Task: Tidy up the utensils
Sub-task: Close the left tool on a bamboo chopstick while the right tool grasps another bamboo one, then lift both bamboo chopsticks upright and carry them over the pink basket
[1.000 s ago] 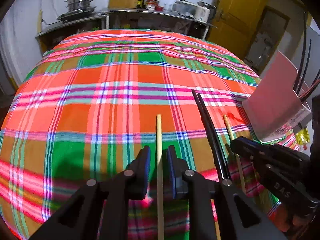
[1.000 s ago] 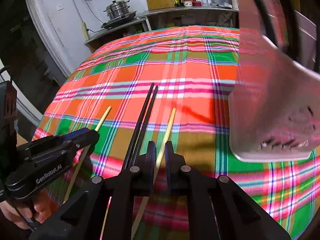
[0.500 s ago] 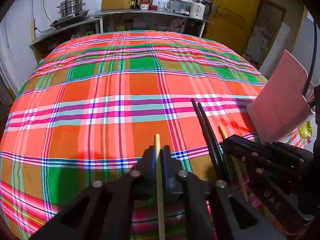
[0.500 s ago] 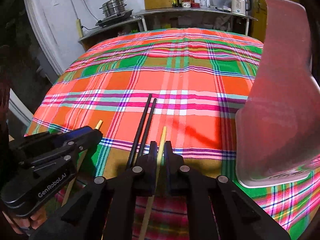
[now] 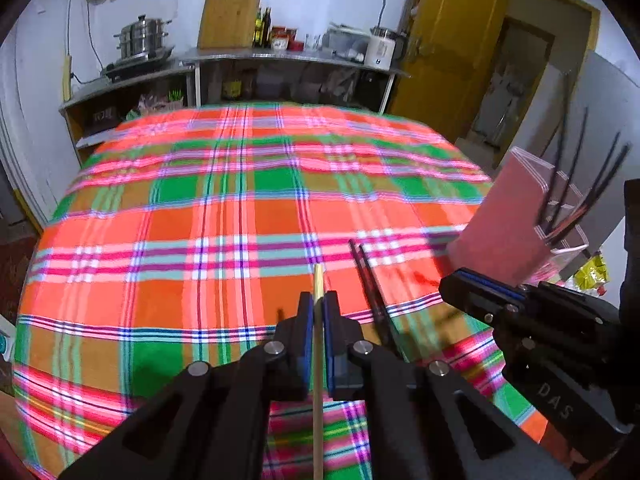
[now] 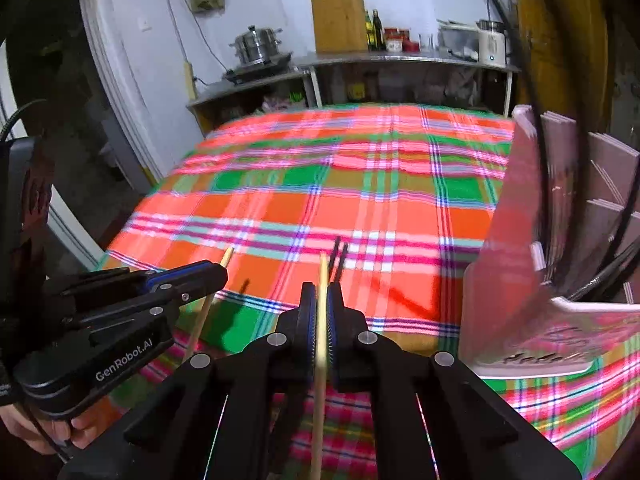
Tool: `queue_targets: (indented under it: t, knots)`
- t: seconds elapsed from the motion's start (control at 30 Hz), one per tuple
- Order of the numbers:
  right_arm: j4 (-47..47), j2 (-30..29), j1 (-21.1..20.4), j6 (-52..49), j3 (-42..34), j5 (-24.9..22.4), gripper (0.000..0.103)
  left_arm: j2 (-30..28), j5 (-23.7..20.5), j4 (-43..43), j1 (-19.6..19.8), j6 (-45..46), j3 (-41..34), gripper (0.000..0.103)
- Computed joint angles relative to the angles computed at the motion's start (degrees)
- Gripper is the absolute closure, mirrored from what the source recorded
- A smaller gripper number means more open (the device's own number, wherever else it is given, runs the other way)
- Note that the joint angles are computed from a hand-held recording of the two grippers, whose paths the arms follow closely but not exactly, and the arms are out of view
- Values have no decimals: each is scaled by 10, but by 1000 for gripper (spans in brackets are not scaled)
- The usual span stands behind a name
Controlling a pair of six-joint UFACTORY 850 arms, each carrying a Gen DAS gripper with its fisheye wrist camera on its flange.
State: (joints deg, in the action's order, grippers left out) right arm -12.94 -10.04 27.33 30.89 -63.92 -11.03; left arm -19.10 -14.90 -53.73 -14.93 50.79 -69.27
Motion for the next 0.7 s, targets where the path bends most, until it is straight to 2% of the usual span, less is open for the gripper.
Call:
queue_targets:
  t: [0.2,0.3,0.57,0.7]
  knots:
    - [-47,41,3,43,18,16,98,36,0,-56,0,60,16,97]
    - [12,44,3,-20,20,10,98,35,-2,-42,2,42,17,97]
    - [101,-14,-1,-108,5,-21,97,1,-20,-5,17,-9,12,97]
    - [76,-41,-2,-82,-13,-33,97,-14,-42,-36,25,20,3,97]
